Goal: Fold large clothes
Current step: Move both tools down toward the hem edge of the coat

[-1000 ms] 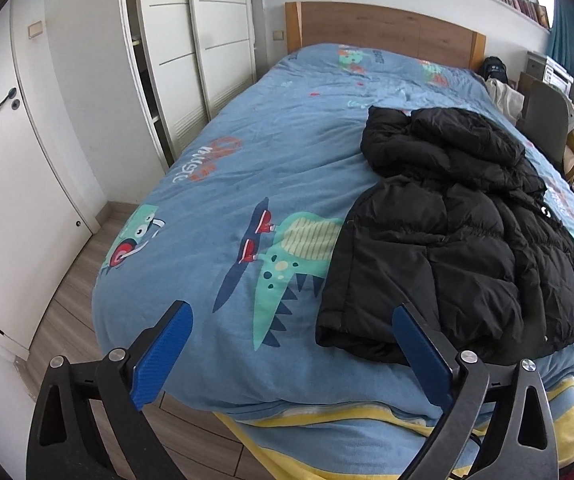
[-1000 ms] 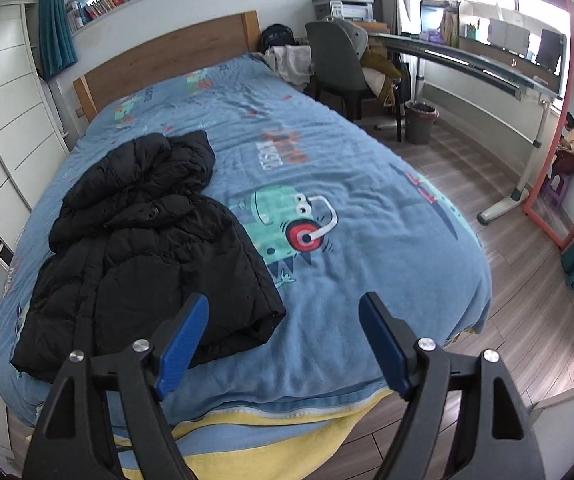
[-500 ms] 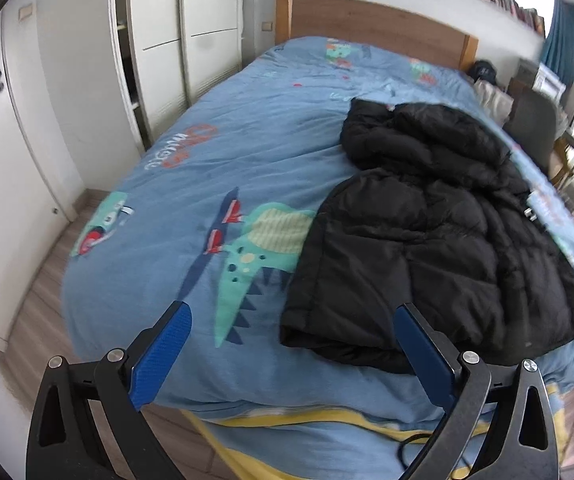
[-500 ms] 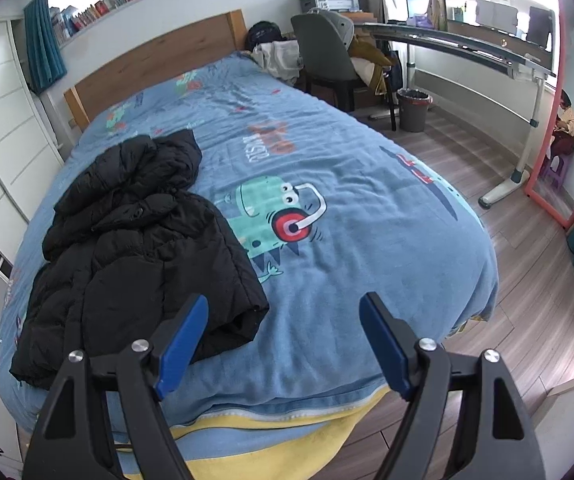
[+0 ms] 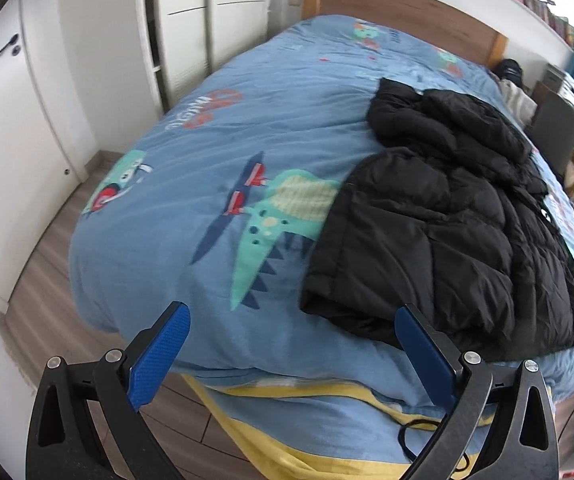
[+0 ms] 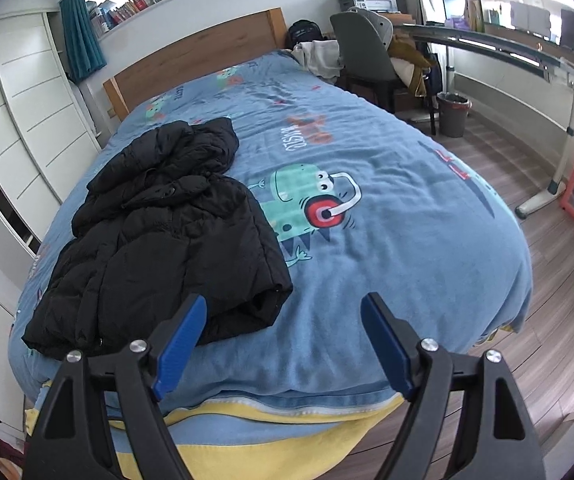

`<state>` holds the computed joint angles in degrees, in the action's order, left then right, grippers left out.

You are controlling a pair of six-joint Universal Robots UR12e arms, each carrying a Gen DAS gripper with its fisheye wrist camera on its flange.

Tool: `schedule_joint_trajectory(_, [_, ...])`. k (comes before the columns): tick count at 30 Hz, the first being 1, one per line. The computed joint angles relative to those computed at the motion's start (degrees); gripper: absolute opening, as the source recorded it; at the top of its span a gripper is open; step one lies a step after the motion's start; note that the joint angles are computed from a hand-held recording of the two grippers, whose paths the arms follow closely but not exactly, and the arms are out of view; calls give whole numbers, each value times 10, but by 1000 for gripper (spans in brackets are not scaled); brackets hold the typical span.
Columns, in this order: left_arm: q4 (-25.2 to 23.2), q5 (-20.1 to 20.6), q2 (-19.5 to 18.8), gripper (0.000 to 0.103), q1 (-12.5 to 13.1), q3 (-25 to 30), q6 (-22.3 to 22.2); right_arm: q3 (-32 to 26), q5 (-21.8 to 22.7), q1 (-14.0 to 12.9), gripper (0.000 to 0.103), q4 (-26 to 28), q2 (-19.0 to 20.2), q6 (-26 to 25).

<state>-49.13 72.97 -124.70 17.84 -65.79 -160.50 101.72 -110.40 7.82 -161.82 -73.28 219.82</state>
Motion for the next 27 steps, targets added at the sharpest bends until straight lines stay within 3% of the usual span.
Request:
schedule_joint_trajectory(4, [2,20,-9,101,1,15,-17,4,12,-7,80,7,0,-1])
schedule_joint_trajectory(16, [-63,14,-52,101,-7,73,-35,-15,100,-33,80,5,26,-18])
schedule_joint_trajectory(27, [-75,27,-92,101,-22,117,-1,-85,137,-43,80,91,65,-57])
